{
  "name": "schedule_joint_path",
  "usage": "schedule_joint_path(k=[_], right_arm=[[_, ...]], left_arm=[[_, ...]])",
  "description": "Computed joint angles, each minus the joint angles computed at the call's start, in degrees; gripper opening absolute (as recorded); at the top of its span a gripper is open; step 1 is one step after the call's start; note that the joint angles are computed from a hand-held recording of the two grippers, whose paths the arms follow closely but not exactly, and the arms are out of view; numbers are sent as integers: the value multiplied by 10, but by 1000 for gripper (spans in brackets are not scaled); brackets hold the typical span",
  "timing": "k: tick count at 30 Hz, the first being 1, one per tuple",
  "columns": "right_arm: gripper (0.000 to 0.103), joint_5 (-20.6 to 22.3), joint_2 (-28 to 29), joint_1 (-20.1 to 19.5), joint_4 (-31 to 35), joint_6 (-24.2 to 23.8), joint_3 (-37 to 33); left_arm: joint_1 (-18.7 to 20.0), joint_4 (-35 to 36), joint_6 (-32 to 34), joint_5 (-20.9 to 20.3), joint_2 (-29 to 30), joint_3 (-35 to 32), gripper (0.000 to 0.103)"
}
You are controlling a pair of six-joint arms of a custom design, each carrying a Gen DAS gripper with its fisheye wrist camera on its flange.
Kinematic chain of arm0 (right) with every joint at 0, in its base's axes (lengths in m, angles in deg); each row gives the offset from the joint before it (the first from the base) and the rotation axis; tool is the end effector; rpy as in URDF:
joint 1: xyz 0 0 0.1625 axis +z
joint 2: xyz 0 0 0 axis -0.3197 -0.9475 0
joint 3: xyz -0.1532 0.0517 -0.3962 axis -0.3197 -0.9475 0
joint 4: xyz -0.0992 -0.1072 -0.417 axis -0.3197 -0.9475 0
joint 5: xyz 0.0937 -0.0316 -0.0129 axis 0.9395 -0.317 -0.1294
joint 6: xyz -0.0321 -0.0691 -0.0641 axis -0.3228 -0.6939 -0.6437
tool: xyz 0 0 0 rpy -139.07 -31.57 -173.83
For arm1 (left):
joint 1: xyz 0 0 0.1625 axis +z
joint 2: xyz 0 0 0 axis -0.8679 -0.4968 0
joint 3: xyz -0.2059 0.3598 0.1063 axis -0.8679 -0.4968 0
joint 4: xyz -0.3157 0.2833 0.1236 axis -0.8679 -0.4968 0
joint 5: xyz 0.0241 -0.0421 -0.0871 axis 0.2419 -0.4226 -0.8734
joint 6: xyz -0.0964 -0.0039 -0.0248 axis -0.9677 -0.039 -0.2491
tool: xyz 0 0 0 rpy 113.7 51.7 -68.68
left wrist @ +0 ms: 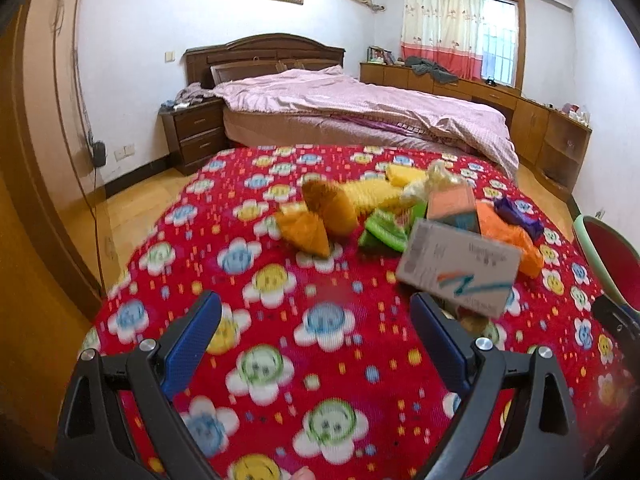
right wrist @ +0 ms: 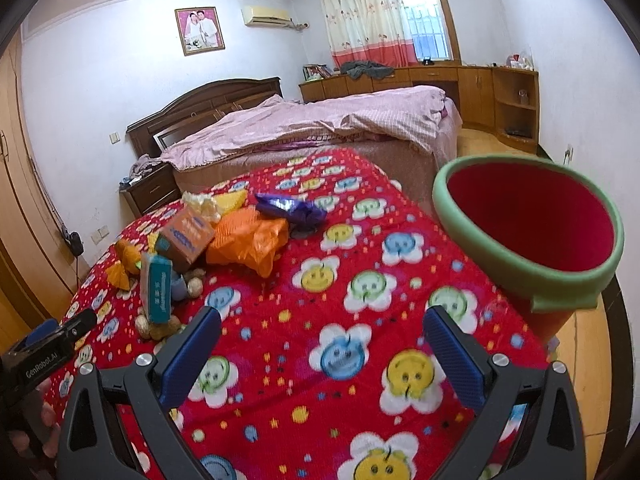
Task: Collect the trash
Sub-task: 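Grasp the orange-yellow cloth bundle with the left tool while the right tool grasps the orange plastic bag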
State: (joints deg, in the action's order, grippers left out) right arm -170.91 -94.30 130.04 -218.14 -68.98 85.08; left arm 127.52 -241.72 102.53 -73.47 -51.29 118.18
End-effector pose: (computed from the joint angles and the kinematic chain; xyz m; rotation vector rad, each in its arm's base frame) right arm 0.2931 -0.5598 -0.0108 0.2424 -2.2705 1.2236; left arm -0.0256 -0.5963 0.2749 0.3628 2.1173 -1.1045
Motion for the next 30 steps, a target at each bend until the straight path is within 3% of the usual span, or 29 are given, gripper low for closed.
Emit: schedule_joint_path(k=[9,16,21,24,30], right_arm=[[103,-3,-9,7,81,-3,-50],[103,-10,2,2,158,31,-102],[103,-20,17,0,196,46,-134],[103,-29,26,-1,215,55,-152],[103,-38,43,-4,252,71,-184]], left_arm=[[20,124,-21,-34,14,-92,95],[41,183,-27,-66,43,-155,95],[59,243,-40,-91,62,-196,86],[63,254,-29,-88,75,-211,79],[73,306,-53,-82,89,-231,74]])
